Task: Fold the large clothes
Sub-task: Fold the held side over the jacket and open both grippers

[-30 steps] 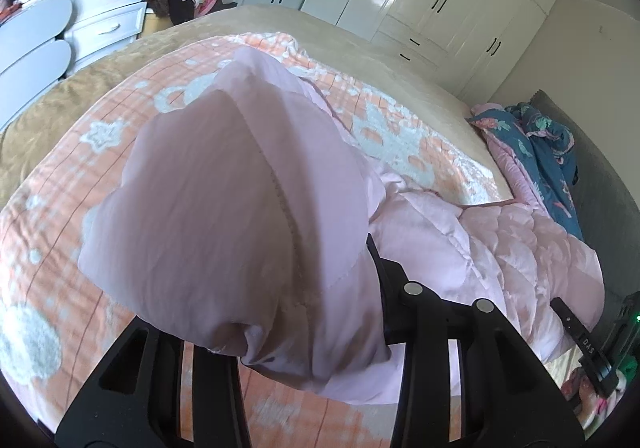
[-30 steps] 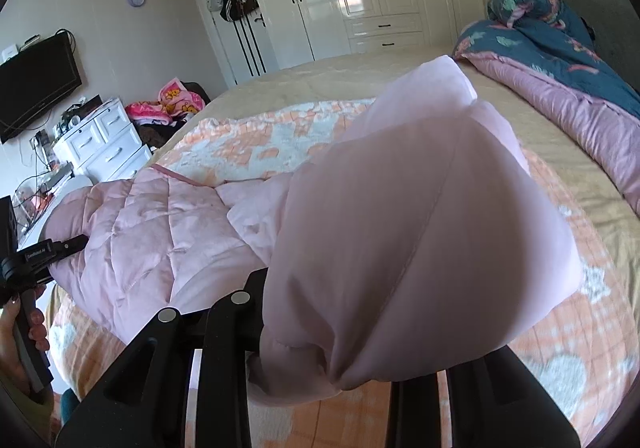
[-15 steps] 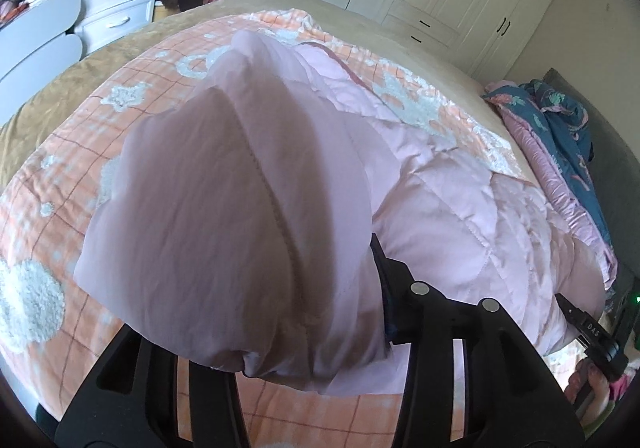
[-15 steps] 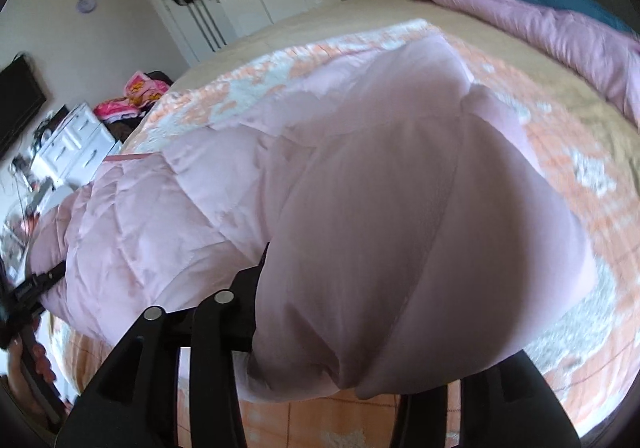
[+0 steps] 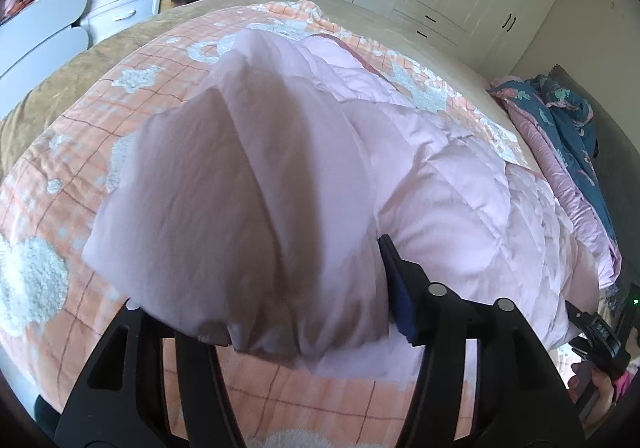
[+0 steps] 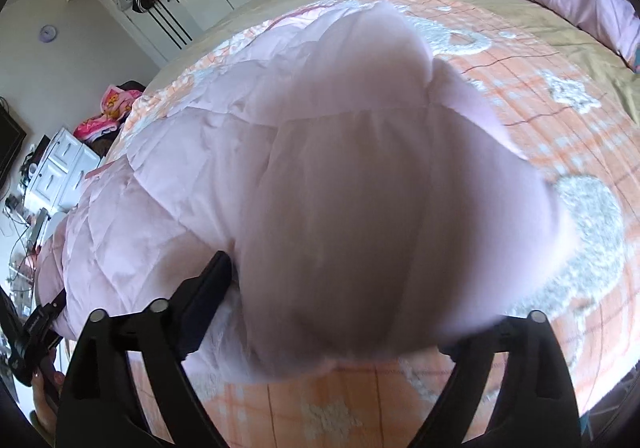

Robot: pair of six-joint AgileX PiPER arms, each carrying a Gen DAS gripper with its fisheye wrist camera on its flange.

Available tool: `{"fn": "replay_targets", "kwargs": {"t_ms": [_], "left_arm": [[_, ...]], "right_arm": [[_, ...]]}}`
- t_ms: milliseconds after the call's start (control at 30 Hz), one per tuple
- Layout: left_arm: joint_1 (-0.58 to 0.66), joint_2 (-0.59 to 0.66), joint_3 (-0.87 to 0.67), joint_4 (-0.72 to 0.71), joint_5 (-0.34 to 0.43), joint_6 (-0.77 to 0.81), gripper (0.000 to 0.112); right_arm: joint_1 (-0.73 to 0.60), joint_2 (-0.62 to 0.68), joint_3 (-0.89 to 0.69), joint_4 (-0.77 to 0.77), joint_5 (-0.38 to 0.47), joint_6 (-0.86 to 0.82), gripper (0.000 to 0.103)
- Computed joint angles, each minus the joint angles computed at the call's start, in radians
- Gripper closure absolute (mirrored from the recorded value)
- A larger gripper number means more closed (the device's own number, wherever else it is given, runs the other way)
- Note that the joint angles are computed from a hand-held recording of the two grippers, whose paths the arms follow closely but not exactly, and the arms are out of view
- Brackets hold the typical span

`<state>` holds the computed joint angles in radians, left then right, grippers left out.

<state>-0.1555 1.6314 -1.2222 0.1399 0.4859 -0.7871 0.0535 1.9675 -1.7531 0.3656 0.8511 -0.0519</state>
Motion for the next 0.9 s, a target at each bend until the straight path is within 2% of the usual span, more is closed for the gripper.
{"fn": "replay_targets", "kwargs": {"t_ms": [133, 400, 567, 667, 733, 900], "left_arm": [[-0.010, -0.030, 0.024, 0.027, 0.010, -0.022, 0.052], [-0.038, -0.120, 0.079, 0.068, 0.034, -0.053, 0.037], [-0.070, -0.183, 0.110, 0.131, 0.057, -0.111, 0.033], [-0.117, -0.222, 0.107, 0.235, 0.101, -0.186, 0.027], [-0.138, -0.241, 0.093, 0.253, 0.140, -0.197, 0.020], [-0.219, -0.294, 0.064, 0.333, 0.217, -0.258, 0.019]], "right_arm": [[-0.002, -0.089, 0.112, -0.015, -0.046, -0.025, 0.006], [0.012, -0.261, 0.284, -0.068, -0.129, -0.048, 0.004], [0.013, -0.364, 0.354, -0.069, -0.149, -0.068, 0.004], [0.021, -0.416, 0.379, -0.081, -0.160, -0.073, 0.004], [0.031, -0.445, 0.384, -0.098, -0.158, -0.076, 0.004], [0.077, -0.541, 0.416, -0.175, -0.198, -0.059, 0.004]]}}
